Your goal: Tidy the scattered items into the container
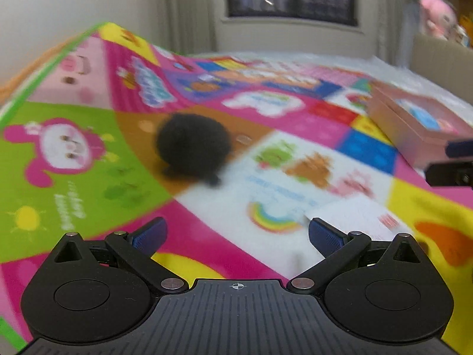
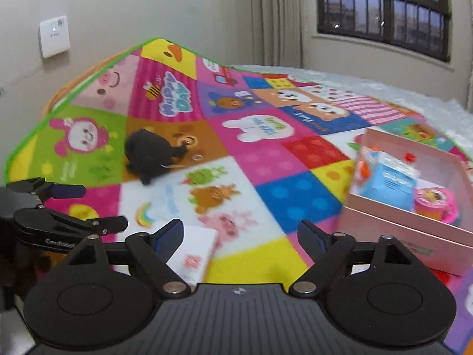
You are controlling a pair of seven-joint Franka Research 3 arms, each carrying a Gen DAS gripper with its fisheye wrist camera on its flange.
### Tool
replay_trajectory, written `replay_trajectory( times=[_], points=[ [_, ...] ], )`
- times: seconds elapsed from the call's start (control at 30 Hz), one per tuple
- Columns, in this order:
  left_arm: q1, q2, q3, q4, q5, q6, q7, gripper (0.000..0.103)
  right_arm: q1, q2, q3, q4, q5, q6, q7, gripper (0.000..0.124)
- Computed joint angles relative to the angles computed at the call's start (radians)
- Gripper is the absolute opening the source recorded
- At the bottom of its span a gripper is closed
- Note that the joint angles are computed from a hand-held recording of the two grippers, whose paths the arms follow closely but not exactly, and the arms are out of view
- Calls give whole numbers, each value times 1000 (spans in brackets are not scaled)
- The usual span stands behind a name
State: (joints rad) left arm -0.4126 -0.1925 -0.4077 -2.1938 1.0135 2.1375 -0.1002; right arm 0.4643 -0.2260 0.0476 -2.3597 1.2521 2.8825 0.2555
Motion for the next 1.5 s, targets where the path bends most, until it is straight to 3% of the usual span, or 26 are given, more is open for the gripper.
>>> replay_trajectory(
  times=[0.13, 0.27, 0.37, 0.4, 0.5, 0.6, 0.67, 0.77, 0.83, 1.07, 1.23, 1.3, 1.5],
  points=[
    [13, -65, -2, -34, -13, -108, -96, 103, 42, 67, 48, 68, 1, 74, -34, 90],
    [35, -149, 27, -102, -68, -70, -58, 103, 100, 179, 110, 181, 18, 205, -133, 90],
    [58, -206, 34, -162, -83, -16, -43, 103, 103, 280, 145, 296, -59, 202, -112, 90],
    [66, -229, 36, -186, -85, 2, -39, 103, 99, 308, 150, 326, -120, 191, -58, 90],
    [93, -281, 41, -245, -87, 64, -25, 103, 115, 411, 119, 449, -385, 113, 265, 90],
    [125, -305, 42, -279, -80, 129, -15, 103, 125, 530, 87, 631, -516, -15, 537, 89],
    [146, -313, 41, -294, -71, 171, -13, 103, 164, 615, 43, 743, -633, -43, 717, 85],
    [174, -317, 33, -308, -62, 220, -21, 103, 216, 720, -40, 895, -803, -163, 960, 59],
    [187, -319, 26, -316, -55, 244, -24, 103, 194, 754, -33, 951, -829, -265, 1033, 48],
    [191, -305, 4, -317, -63, 268, -2, 103, -18, 606, 181, 779, -612, -406, 894, 49],
    [184, -304, -9, -313, -72, 287, -3, 103, -39, 513, 198, 675, -535, -475, 815, 54],
    [182, -290, -18, -301, -78, 275, 0, 103, -21, 484, 193, 633, -539, -447, 794, 56],
    [161, -281, -20, -300, -94, 261, 1, 103, 15, 422, 188, 533, -549, -353, 696, 81]
  ],
)
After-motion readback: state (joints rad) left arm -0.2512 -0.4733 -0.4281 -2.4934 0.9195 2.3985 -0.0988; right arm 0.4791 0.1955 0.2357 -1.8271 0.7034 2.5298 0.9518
